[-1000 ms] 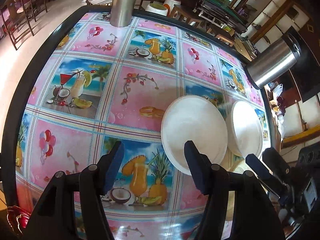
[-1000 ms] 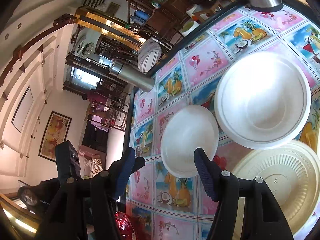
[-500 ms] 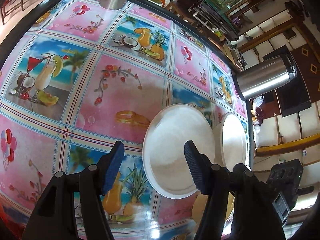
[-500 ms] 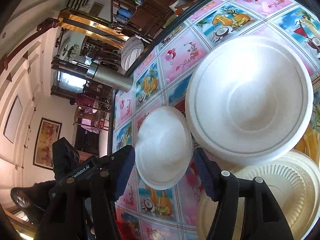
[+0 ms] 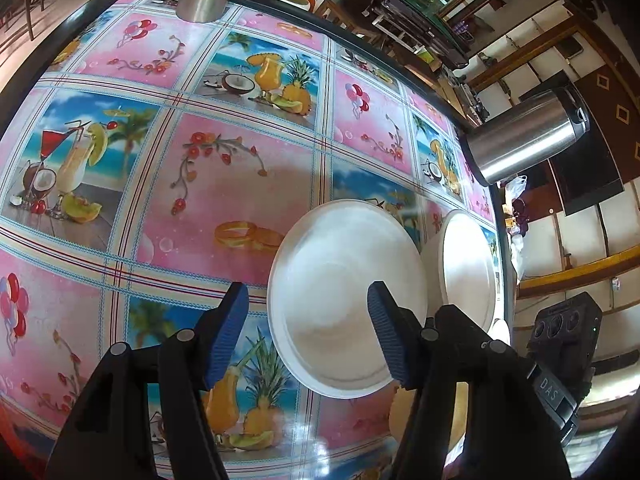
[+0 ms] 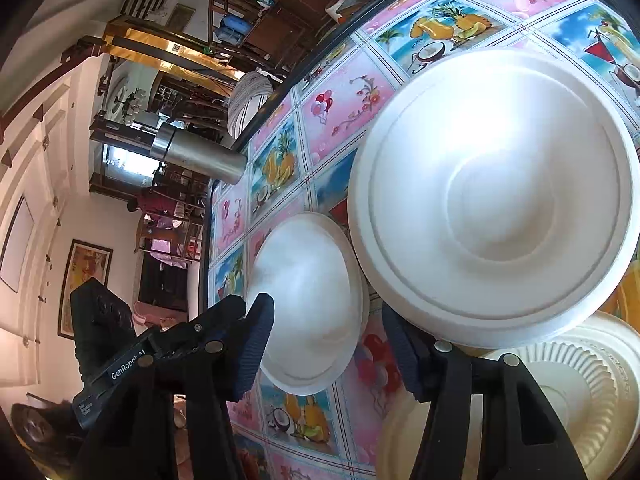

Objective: Organize plates and bowls
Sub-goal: 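Move both grippers to the rim of the white foam plate, then close the left gripper on the white plate rim while the right gripper grips it too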

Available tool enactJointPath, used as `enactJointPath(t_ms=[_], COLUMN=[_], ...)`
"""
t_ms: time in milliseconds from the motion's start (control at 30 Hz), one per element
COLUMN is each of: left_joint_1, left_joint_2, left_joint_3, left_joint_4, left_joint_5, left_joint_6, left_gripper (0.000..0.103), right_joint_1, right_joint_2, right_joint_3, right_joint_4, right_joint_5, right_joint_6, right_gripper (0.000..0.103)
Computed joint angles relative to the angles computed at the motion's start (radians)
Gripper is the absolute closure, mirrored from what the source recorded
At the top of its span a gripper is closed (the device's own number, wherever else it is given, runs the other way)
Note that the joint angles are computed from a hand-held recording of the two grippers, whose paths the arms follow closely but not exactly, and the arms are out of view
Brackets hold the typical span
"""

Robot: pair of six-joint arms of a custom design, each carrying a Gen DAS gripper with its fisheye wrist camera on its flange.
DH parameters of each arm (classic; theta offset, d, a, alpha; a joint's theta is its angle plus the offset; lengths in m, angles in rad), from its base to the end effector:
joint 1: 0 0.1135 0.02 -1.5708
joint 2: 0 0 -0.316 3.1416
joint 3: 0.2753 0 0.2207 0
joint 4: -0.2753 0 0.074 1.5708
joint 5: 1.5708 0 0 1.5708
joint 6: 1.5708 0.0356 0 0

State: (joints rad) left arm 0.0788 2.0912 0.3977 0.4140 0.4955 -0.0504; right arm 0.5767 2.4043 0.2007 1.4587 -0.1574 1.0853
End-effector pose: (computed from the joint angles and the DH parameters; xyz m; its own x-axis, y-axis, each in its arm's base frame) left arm 0.2415 0.0021 0.0687 -0.9571 -0.1200 -0.2639 0.0187 0.8828 -0.4693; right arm 0.2124 0.1448 0.0452 -0.8269 0.5042 -0.2491 0.2062 0.6839 0.6998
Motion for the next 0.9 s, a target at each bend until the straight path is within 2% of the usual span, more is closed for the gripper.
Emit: enactJointPath(t_ms=[267,367,400,733,800,900], left_joint_1=[0.000,-0.005,-0.007,-0.009,-0.015,-0.021], left_joint_2=[0.004,-0.002,-0.002,0.015,0.016,0.014], left_joint_3=[0.000,-0.005,-0.005,0.004,0.006,-0.001], left_joint_4=[0.000,0.005,0.005,0.003,-0.002,0.009], left_joint_5=[0.001,-0.001,-0.004,-0.016,-0.023,-0.039], left_joint_6=[0.003,0.003,0.005,0.001,0.002,0.002], left_gripper=[0.043,0.043,0.046,0.059,0.066,0.072], right_joint_1=[0.004,0.011,0.012,0.008,0.006,0.004], right_joint_2=[0.010,0.000,0.000,-0.003,-0.001,0.003], right_joint_3=[0.029,0.026,0.024,0.024,0.026,0.028], right_joint_4=[-0.025,-0.036,-0.036,-0.055,-0.058,-0.064], right_joint_5=[0.009,0.028,0.033,0.045,0.046,0.052], right_joint_6=[-0.009,-0.017,-0.016,-0.023,-0.023,-0.020], right_gripper=[0.066,0.078,0.080,0.087,0.088,0.092])
